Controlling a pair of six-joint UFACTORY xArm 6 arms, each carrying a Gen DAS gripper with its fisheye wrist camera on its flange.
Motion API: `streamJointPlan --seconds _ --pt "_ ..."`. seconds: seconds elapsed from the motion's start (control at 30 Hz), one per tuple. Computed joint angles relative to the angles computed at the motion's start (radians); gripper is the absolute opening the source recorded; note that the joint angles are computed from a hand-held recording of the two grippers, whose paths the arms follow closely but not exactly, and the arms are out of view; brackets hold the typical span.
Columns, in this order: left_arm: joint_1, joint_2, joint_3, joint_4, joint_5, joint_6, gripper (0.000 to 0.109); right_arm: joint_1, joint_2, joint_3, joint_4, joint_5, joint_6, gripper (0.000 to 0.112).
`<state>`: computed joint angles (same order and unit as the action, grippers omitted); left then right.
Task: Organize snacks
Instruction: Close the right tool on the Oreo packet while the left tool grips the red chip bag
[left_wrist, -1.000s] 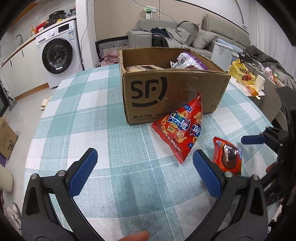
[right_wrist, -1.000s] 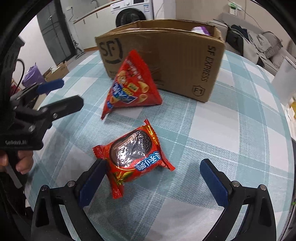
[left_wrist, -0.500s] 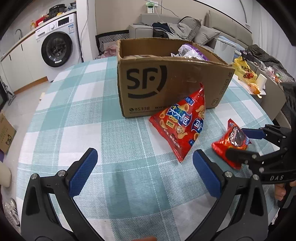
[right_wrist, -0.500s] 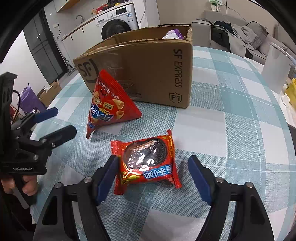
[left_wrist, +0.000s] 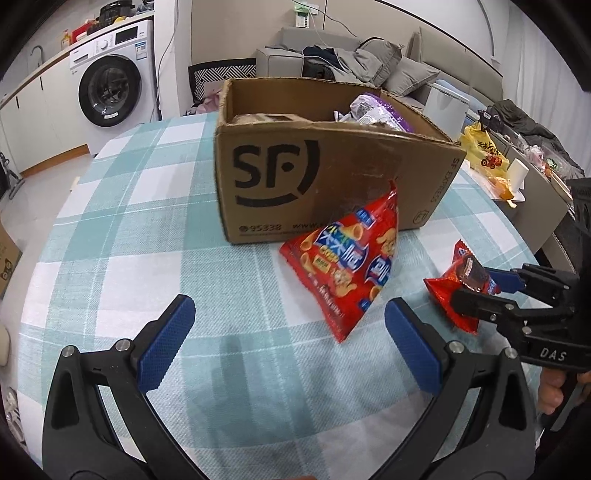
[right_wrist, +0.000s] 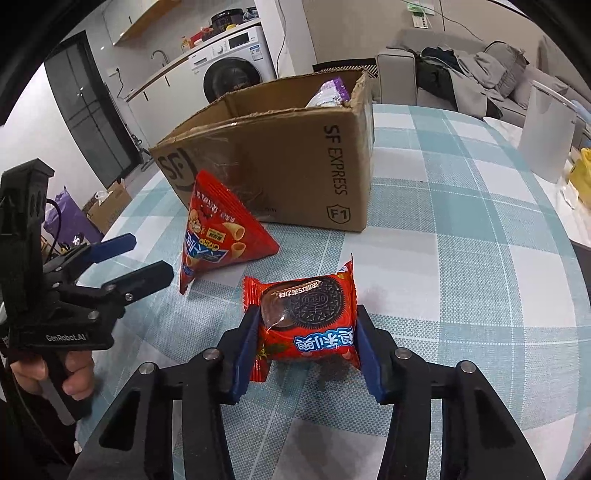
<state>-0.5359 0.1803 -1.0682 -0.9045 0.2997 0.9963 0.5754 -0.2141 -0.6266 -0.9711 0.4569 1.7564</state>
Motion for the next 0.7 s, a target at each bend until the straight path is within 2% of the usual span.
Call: streamJointPlan --seconds 0.23,0.57,0.63,0.7 --pt "-0.044 0.048 -0.056 0.100 0.000 -0.096 0.103 -0.026 -0.050 0.042 -0.029 -0.012 0.065 0.050" --pt "-0.067 0.156 -0.184 0.212 0.053 -0.243 0.102 -0.032 -0.085 0.065 -0.038 -0.006 0.094 0.050" --pt "-0.075 0.174 -0.200 0.240 0.044 -0.265 0.098 -0.034 -0.084 0.065 -0.037 -0.006 0.095 0.050" --pt "-0.078 0.193 -0.221 0.283 0.046 -0.306 0.088 -0.038 -0.084 0.068 -0.038 -0.013 0.098 0.050"
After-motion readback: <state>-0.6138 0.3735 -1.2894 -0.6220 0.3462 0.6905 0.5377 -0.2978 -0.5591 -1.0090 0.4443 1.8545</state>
